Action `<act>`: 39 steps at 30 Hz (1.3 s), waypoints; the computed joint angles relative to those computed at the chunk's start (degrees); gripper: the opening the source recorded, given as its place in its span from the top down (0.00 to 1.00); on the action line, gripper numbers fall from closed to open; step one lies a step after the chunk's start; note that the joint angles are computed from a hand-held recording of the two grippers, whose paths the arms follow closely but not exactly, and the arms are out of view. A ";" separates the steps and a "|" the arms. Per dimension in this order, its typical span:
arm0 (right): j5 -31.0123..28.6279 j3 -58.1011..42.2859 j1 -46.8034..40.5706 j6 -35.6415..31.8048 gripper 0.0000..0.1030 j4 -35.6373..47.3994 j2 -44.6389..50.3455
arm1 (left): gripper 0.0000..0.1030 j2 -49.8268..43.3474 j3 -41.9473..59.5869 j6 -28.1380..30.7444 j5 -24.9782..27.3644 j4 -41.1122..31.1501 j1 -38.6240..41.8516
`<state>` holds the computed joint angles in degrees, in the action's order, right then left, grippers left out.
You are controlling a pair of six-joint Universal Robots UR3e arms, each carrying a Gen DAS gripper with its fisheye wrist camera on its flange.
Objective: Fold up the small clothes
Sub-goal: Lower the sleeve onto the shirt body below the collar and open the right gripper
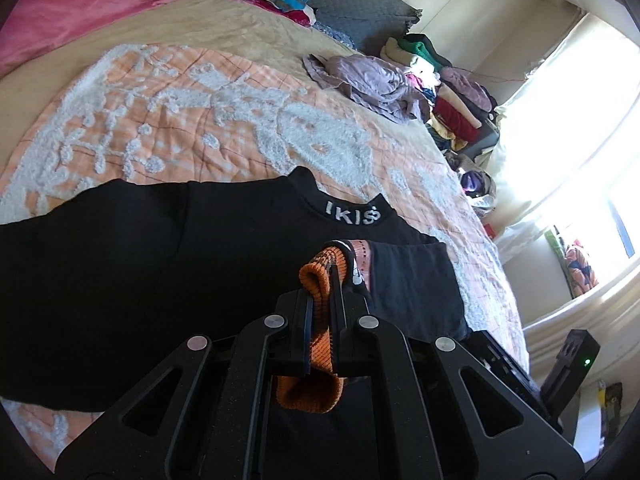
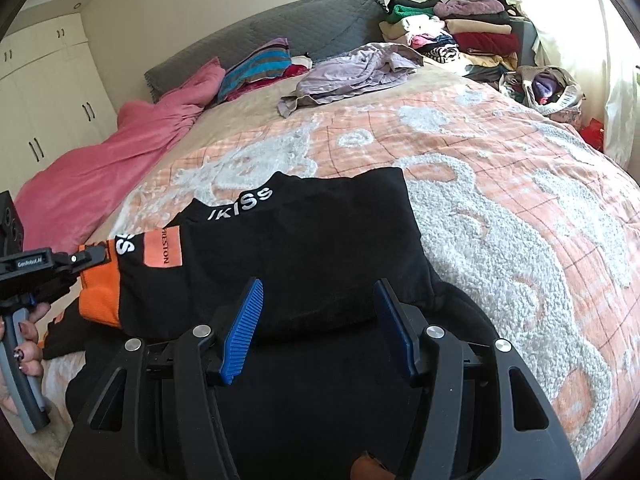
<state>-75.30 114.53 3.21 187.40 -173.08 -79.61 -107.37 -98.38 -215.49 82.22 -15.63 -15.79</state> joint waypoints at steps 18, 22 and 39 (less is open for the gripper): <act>-0.88 -6.62 0.57 -4.08 0.45 4.48 3.40 | 0.84 0.11 2.74 2.34 11.11 -4.85 -4.66; -1.63 -7.97 1.25 -4.93 0.45 6.21 5.22 | 0.78 -3.33 5.66 3.31 11.03 -8.73 -6.33; 0.66 -5.30 -0.42 -3.93 0.22 5.92 5.52 | 0.52 -3.58 1.91 0.58 12.63 -10.16 -7.72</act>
